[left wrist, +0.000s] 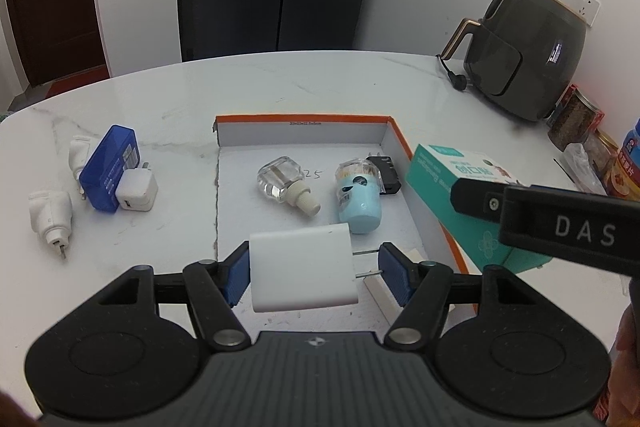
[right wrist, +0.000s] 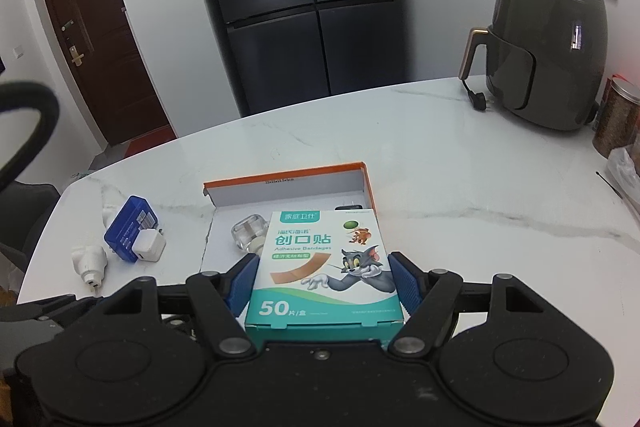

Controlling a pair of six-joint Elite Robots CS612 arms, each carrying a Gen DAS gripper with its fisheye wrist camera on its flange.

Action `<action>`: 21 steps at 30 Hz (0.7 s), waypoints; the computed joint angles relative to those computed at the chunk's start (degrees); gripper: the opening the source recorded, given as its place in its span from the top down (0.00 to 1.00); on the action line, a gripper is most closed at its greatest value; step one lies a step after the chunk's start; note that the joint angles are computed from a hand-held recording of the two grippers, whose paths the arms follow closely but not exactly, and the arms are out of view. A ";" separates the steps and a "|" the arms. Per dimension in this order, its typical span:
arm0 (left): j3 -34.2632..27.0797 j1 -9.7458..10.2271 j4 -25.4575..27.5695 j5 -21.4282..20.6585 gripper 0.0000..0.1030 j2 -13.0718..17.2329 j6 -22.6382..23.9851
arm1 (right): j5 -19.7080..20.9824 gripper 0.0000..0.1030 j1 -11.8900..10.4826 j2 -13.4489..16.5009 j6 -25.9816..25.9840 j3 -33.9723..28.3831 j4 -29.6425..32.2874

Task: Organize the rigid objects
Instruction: 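Carry the white charger block and bandage box over the orange-rimmed box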

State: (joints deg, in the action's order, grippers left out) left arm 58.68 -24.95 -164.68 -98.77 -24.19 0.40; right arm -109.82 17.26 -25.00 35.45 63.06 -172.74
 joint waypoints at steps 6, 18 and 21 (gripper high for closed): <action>-0.95 -0.28 0.51 0.64 0.34 0.54 -0.88 | 0.75 0.18 -0.51 0.53 -0.81 -1.08 0.42; -4.26 -0.41 2.54 1.55 0.34 2.41 -2.12 | 3.03 0.18 -1.49 2.14 -2.90 -3.89 1.82; -4.96 -0.49 3.09 1.75 0.34 2.81 -2.37 | 3.36 0.18 -1.74 2.52 -3.11 -4.63 2.29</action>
State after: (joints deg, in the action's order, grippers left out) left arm 53.72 -25.44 -161.59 -97.02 -21.38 -1.97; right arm -106.46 15.52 -22.48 32.34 58.43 -170.45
